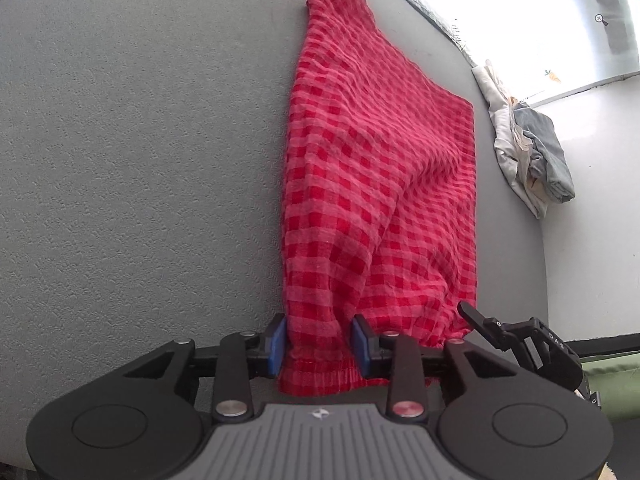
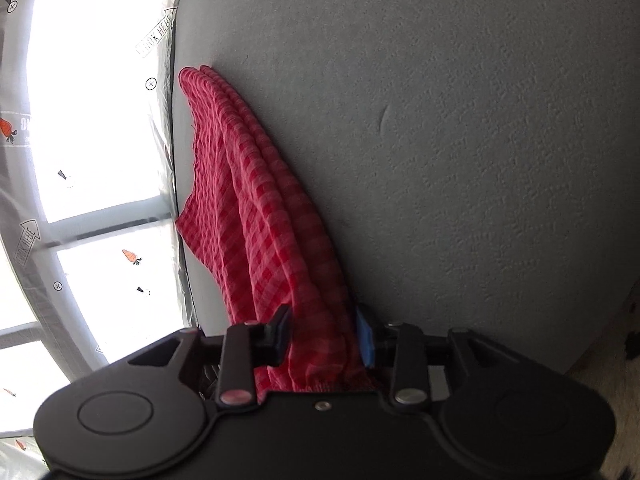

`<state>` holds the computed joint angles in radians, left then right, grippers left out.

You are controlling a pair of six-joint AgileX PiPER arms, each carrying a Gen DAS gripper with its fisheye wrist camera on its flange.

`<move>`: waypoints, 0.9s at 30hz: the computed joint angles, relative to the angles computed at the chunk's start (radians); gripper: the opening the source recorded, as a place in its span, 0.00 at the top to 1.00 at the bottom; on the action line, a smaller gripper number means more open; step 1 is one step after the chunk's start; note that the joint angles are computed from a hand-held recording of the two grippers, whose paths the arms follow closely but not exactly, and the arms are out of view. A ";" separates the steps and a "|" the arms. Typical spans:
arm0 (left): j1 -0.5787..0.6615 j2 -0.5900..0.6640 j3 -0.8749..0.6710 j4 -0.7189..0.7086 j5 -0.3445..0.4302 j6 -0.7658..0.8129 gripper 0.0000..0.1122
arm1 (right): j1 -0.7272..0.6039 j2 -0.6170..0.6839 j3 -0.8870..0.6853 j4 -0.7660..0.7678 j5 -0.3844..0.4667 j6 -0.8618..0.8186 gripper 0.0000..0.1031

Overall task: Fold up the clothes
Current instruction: 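Grasp the shirt end with both tools and fold it over toward the collar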

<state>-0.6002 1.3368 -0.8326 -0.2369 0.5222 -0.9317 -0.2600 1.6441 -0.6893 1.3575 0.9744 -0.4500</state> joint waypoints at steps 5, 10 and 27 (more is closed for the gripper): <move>0.010 0.003 0.026 -0.070 -0.040 0.061 0.61 | 0.018 0.001 -0.002 0.004 -0.008 -0.021 0.61; 0.041 -0.006 0.058 -0.188 -0.075 0.138 0.68 | 0.045 0.035 -0.020 0.001 0.015 -0.041 0.66; 0.046 -0.249 -0.025 -0.178 -0.202 -0.054 0.87 | -0.048 -0.152 -0.018 0.317 0.203 -0.015 0.94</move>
